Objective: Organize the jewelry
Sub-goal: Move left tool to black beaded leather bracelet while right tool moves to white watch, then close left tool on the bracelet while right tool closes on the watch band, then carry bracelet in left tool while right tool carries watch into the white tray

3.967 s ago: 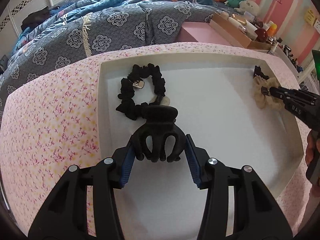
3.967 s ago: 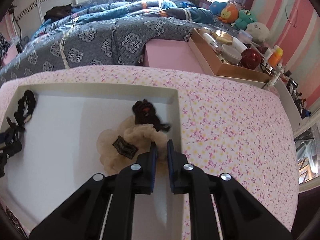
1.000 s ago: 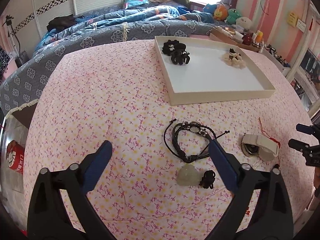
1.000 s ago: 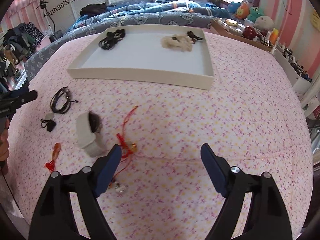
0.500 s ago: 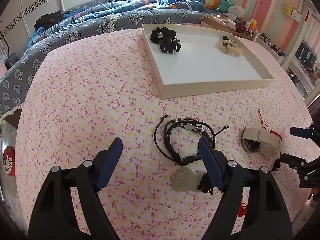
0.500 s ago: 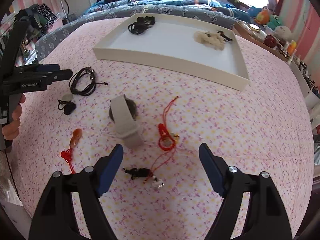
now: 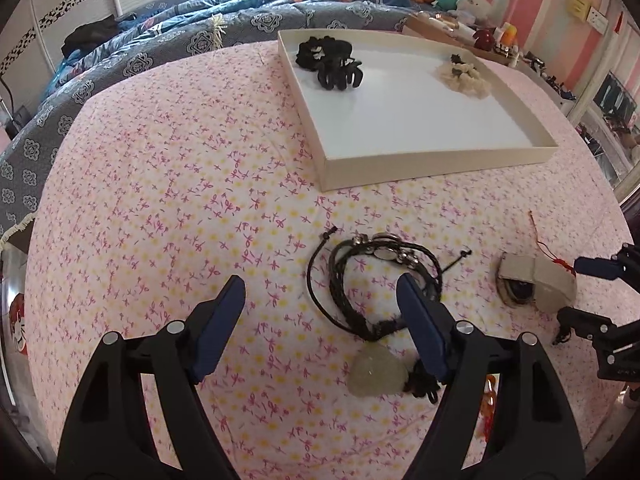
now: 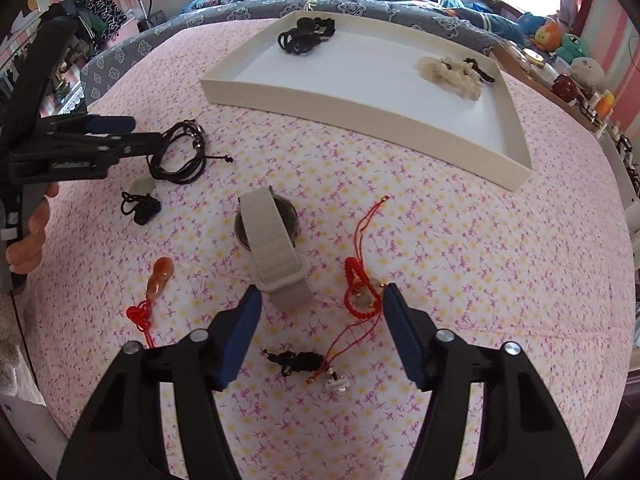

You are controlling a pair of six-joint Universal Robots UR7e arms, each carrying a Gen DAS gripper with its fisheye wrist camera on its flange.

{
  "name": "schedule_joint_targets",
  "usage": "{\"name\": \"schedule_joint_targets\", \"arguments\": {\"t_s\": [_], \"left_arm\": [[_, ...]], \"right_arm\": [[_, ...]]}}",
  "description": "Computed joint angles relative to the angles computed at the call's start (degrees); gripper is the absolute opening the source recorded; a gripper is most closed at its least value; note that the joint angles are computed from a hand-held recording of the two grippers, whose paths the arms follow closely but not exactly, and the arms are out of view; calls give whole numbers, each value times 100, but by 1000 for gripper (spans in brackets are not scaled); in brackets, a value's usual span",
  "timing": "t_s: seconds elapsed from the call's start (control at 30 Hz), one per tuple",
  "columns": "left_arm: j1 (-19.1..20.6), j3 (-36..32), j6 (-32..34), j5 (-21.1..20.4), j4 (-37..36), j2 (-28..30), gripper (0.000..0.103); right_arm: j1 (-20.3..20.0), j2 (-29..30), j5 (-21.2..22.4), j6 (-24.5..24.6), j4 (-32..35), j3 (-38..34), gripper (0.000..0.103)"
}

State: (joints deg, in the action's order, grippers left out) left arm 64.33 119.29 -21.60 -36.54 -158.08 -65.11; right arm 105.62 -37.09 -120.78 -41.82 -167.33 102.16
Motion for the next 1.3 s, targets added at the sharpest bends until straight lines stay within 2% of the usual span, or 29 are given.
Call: {"name": "schedule_joint_targets", "arguments": {"t_s": [0.07, 0.13, 0.17, 0.3, 0.37, 0.43, 0.57, 0.6, 0.67, 0.7, 0.73, 0.87, 0.97, 1.3], "left_arm": [[69, -66, 53, -99, 16, 45, 75], [134, -163, 73, -179, 129, 115, 66], [148, -200, 70, -191, 183, 141, 65], [96, -251, 219, -27, 169, 265, 59], [79, -280, 218, 28, 191, 297, 53], [78, -313, 213, 52, 219, 308, 39], [87, -351, 195, 71, 272, 307, 27], [75, -339, 166, 138, 294, 311, 21], [72, -343, 156, 174, 316, 309, 18], [74, -339, 148, 179, 326, 299, 13], [75, -340, 145, 182, 337, 296, 7], [74, -330, 112, 196, 337, 293, 6], [55, -319, 62, 209, 361, 282, 5], [-215, -151, 61, 379, 164, 112, 4]], "right_arm": [[-2, 9, 24, 34, 79, -30, 54], [8, 43, 9, 44, 163, -81, 52], [7, 60, 6, 48, 194, -106, 49], [12, 125, -5, 93, 372, -212, 33], [11, 132, 8, 103, 424, -237, 33], [21, 152, 2, 92, 464, -275, 33], [36, 228, -24, 65, 443, -367, 33], [35, 241, -21, 57, 449, -382, 33], [33, 277, -8, 17, 454, -420, 33], [34, 292, -6, -14, 424, -420, 28], [37, 312, -11, -49, 348, -414, 28], [40, 317, -24, -136, 180, -374, 26], [29, 282, 27, -112, -22, -350, 17], [-33, 128, 405, 4, -318, -373, 13]]}}
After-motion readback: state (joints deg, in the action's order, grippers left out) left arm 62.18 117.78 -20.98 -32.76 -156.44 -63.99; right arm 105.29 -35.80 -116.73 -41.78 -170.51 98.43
